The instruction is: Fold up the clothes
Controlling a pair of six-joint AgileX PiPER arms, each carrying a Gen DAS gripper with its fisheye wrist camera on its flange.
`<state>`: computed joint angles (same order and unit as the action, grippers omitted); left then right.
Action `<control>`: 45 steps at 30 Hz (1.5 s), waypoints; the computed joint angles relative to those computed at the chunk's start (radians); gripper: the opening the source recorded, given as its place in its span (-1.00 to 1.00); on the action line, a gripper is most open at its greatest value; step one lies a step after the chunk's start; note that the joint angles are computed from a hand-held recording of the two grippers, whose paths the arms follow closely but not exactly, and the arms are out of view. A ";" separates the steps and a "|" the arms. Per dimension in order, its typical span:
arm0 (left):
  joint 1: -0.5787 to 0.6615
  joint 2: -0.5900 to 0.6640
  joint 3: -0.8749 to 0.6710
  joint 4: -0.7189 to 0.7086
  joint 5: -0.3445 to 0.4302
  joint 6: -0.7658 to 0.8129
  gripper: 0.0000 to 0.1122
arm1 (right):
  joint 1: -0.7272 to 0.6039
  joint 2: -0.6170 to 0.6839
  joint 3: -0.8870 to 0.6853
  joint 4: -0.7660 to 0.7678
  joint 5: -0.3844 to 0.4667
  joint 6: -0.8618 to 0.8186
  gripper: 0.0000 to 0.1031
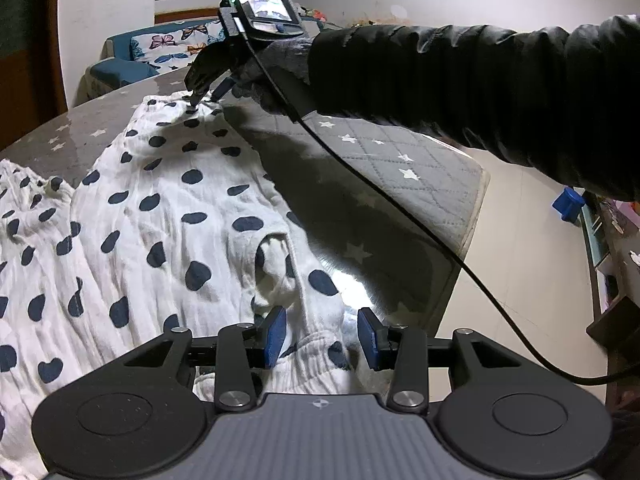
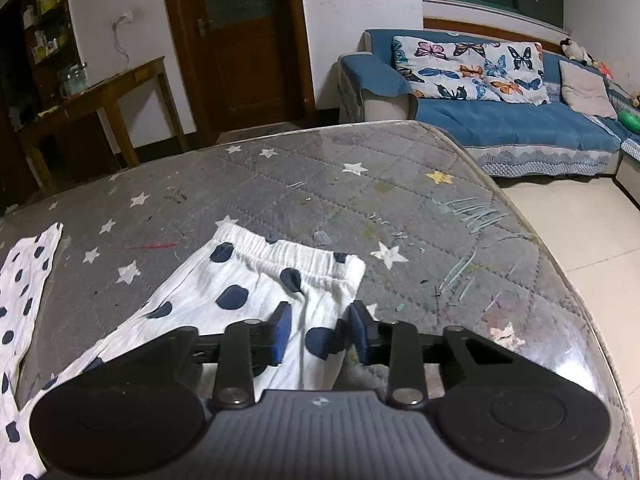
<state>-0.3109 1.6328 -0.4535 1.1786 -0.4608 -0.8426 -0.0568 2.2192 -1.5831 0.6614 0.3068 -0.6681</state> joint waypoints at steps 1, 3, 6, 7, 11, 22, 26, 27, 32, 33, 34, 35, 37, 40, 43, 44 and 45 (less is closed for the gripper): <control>-0.005 0.003 -0.002 -0.004 0.006 0.002 -0.25 | -0.003 0.000 0.000 0.018 0.001 -0.013 -0.49; -0.014 0.011 -0.007 -0.022 0.018 0.014 -0.29 | -0.011 0.000 0.003 0.064 0.005 -0.047 -0.49; -0.012 0.013 -0.007 -0.034 0.021 0.027 -0.39 | -0.017 -0.002 0.011 0.116 0.004 -0.091 -0.49; -0.012 0.013 -0.007 -0.041 0.024 0.034 -0.41 | -0.015 -0.003 0.016 0.122 -0.005 -0.095 -0.48; -0.005 0.014 -0.011 -0.037 0.027 0.020 -0.58 | -0.005 0.000 0.024 0.093 -0.040 -0.070 -0.44; 0.114 -0.035 0.004 0.096 -0.064 -0.104 -0.80 | -0.001 -0.019 -0.001 -0.004 -0.024 0.073 -0.93; 0.185 -0.076 0.022 0.142 -0.109 -0.135 -0.80 | 0.017 -0.037 -0.012 -0.068 -0.021 0.162 -0.95; 0.202 -0.084 0.027 0.150 -0.121 -0.139 -0.80 | 0.024 -0.039 -0.015 -0.098 -0.023 0.196 -0.95; 0.304 -0.132 0.052 0.213 -0.188 -0.180 -0.80 | 0.069 -0.057 -0.043 -0.234 -0.024 0.354 -0.96; 0.328 -0.143 0.058 0.224 -0.203 -0.186 -0.80 | 0.079 -0.060 -0.052 -0.259 -0.022 0.384 -0.96; 0.357 -0.153 0.065 0.235 -0.220 -0.193 -0.80 | 0.091 -0.063 -0.065 -0.300 -0.016 0.429 -0.96; 0.392 -0.162 0.071 0.254 -0.243 -0.207 -0.80 | 0.102 -0.066 -0.079 -0.328 -0.007 0.466 -0.96; 0.473 -0.179 0.080 0.298 -0.295 -0.237 -0.81 | 0.130 -0.072 -0.121 -0.405 0.022 0.559 -0.97; 0.605 -0.208 0.092 0.365 -0.373 -0.272 -0.81 | 0.180 -0.074 -0.176 -0.514 0.047 0.669 -0.97; 0.750 -0.227 0.104 0.427 -0.455 -0.287 -0.81 | 0.247 -0.058 -0.264 -0.625 0.088 0.780 -0.98; 0.803 -0.229 0.105 0.450 -0.484 -0.293 -0.81 | 0.279 -0.044 -0.308 -0.674 0.108 0.825 -0.99; 0.851 -0.227 0.106 0.470 -0.509 -0.296 -0.81 | 0.305 -0.026 -0.352 -0.712 0.132 0.859 -0.99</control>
<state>0.5404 1.4058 -0.3478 1.6482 -0.9700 -1.1387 0.2483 2.1927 -1.9356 -0.0506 0.4384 0.1907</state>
